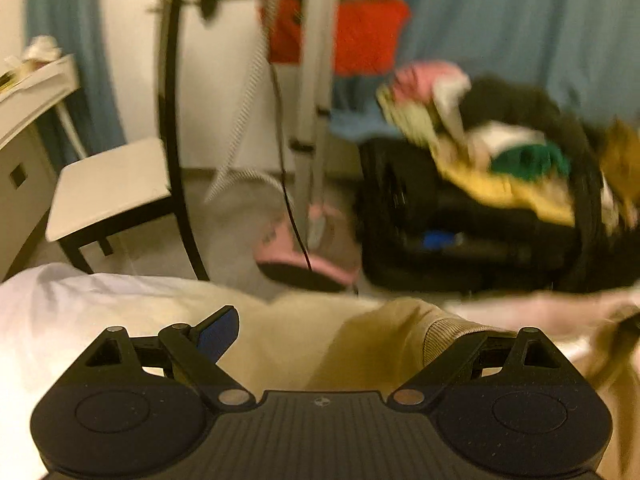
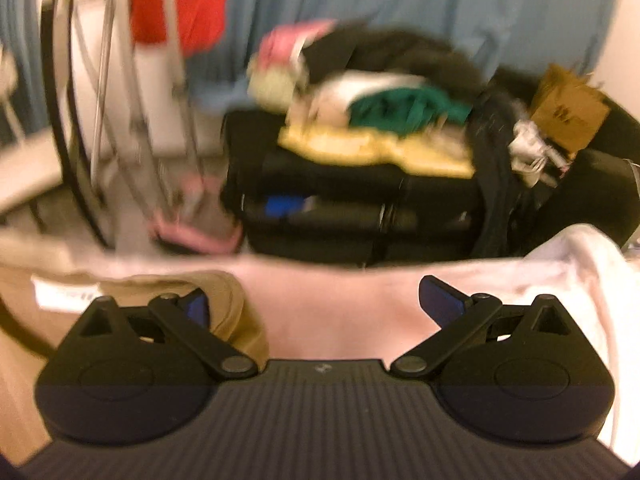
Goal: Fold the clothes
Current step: 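Lift the shirt high with both grippers and swing it over the bed, then lay the shirt flat on the bed and open both grippers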
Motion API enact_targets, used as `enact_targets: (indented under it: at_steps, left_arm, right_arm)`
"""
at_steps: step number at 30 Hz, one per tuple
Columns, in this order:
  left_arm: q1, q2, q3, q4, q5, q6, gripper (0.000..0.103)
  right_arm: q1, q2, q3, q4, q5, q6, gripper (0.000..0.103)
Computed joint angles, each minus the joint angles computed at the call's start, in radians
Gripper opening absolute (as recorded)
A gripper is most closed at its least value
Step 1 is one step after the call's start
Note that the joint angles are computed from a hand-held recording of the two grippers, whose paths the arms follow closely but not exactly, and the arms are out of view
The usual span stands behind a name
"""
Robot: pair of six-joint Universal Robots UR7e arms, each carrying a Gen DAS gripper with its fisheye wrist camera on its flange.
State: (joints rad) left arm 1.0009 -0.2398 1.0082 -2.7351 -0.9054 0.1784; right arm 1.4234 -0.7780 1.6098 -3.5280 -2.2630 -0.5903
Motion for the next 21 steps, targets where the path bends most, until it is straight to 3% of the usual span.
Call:
enact_targets:
  at_steps: [3,5,7,14,21]
  left_arm:
    - [-0.005,-0.014,-0.005,0.116,-0.021,0.029,0.095]
    - [-0.008,-0.031,0.009,0.147,-0.048,0.064,0.097]
    - [-0.019,-0.073,0.084,0.077,-0.083,0.098,0.100]
    - [-0.050,-0.236,0.413,-0.272,-0.138,0.139,0.102]
    - [-0.104,-0.528,0.881,-0.578,-0.171,0.055,0.102]
  right_arm:
    - [0.003,-0.014,-0.012,0.194,0.031,0.049,0.102]
    - [0.016,-0.024,0.005,0.202,0.063,0.046,0.102]
    - [0.030,-0.041,0.041,0.165,0.107,0.058,0.102]
    - [0.091,-0.082,0.214,-0.119,0.166,0.045,0.102]
    - [0.192,-0.117,0.473,-0.516,0.174,0.034,0.102]
